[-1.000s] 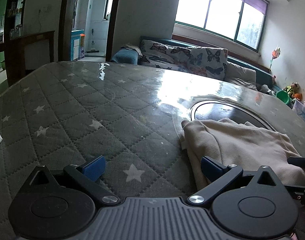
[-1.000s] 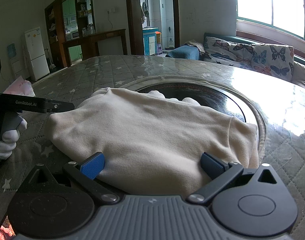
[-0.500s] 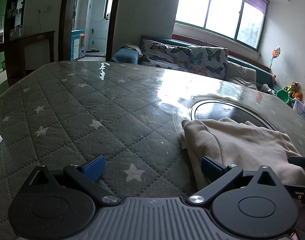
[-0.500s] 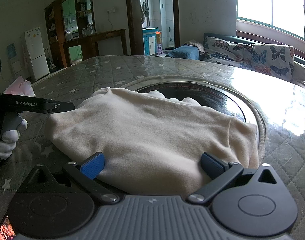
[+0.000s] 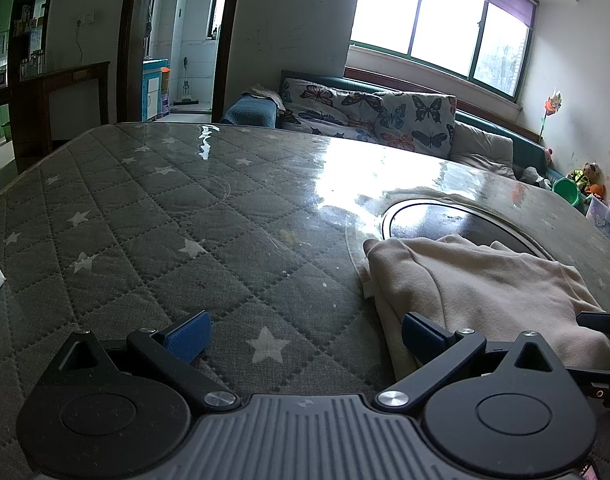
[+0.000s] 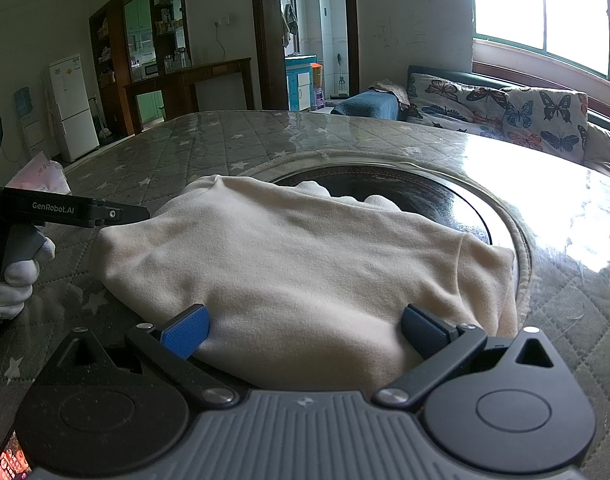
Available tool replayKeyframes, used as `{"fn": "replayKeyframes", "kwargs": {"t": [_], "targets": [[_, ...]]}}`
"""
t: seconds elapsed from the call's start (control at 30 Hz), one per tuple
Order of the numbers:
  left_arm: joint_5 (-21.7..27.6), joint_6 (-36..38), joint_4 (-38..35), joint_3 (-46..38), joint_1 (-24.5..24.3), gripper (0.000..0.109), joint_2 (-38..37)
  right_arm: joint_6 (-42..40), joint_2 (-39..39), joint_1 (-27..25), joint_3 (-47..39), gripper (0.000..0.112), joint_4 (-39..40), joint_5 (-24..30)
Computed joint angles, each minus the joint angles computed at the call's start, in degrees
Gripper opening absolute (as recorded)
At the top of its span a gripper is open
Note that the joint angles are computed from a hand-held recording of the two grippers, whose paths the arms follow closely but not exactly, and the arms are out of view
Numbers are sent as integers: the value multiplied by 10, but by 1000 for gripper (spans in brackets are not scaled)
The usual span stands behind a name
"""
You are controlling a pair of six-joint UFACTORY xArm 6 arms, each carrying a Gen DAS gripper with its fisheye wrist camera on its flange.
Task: Fold clothes
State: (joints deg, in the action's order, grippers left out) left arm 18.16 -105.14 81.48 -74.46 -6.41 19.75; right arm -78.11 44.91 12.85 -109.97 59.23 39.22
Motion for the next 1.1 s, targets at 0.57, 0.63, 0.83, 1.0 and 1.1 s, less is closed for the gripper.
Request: {"fn": "replayKeyframes", "kwargs": {"t": [0.57,0.63,0.83,1.0,1.1], "targets": [[0,3,-1,4,1,103,-3,0,1,0,-1,103,0,0],[-1,3,-1,4,1,103,-3,0,1,0,-1,103,0,0],[0,5,-2,4,1,103,-3,0,1,0,-1,103,0,0],[-1,5,-2,4,2,103,-3,0,1,0,-1,103,0,0],[-2,6,-2,4,3,103,-3,0,1,0,-1,103,0,0]]}}
